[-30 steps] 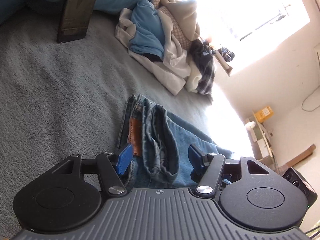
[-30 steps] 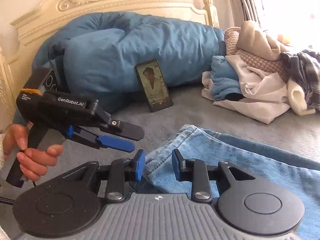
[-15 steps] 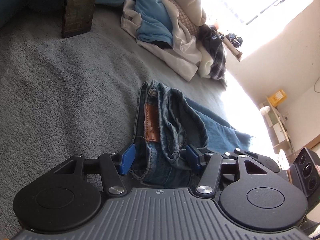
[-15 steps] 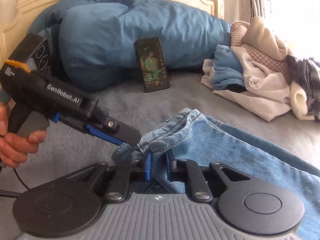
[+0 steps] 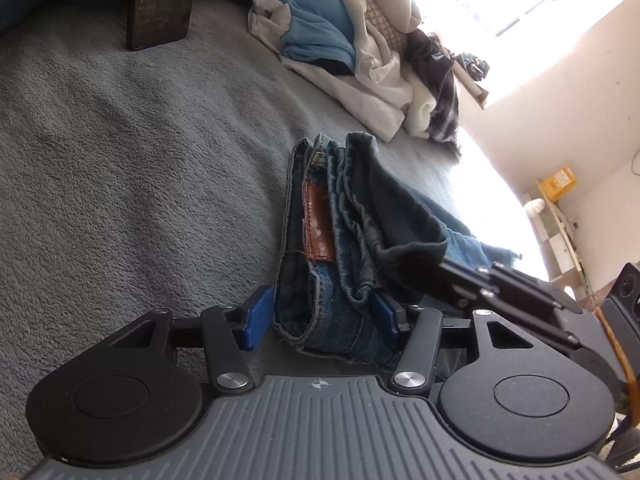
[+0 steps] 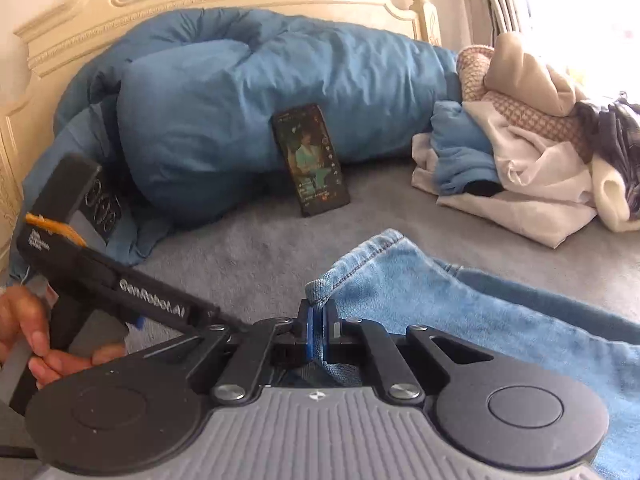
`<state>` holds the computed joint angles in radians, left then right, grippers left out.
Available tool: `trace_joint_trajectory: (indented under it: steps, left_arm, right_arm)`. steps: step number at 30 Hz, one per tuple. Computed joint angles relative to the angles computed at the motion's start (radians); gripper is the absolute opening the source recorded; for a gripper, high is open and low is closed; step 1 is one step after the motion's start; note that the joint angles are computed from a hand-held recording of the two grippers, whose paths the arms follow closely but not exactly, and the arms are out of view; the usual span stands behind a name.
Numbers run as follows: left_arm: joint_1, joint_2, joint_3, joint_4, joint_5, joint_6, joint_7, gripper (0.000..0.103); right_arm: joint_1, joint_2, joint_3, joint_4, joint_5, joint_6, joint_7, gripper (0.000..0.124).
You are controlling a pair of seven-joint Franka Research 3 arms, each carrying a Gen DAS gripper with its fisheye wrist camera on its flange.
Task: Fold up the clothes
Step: 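Lay the hem on the waistband with the right gripper while the left holds it, then open the right gripper to release the hem on the waistband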
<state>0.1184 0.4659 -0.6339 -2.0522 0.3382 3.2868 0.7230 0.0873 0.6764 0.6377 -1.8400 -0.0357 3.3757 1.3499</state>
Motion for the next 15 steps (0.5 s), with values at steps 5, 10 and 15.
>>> trace_joint_trajectory:
  steps: [5, 10, 15]
  left_arm:
    - [0.003, -0.047, 0.012, -0.033, -0.014, -0.015, -0.018, 0.057]
    - [-0.181, -0.144, 0.233, -0.059, -0.068, 0.012, -0.061, 0.058]
    - [-0.211, -0.07, 0.24, 0.092, 0.0, 0.052, -0.005, 0.06]
  right_arm:
    - [-0.002, 0.014, 0.009, 0.026, 0.015, -0.091, -0.004, 0.016]
    - [-0.204, 0.081, 0.233, -0.009, 0.066, -0.12, -0.069, 0.042]
    - [-0.398, 0.08, 0.396, -0.073, 0.136, -0.155, -0.11, 0.042]
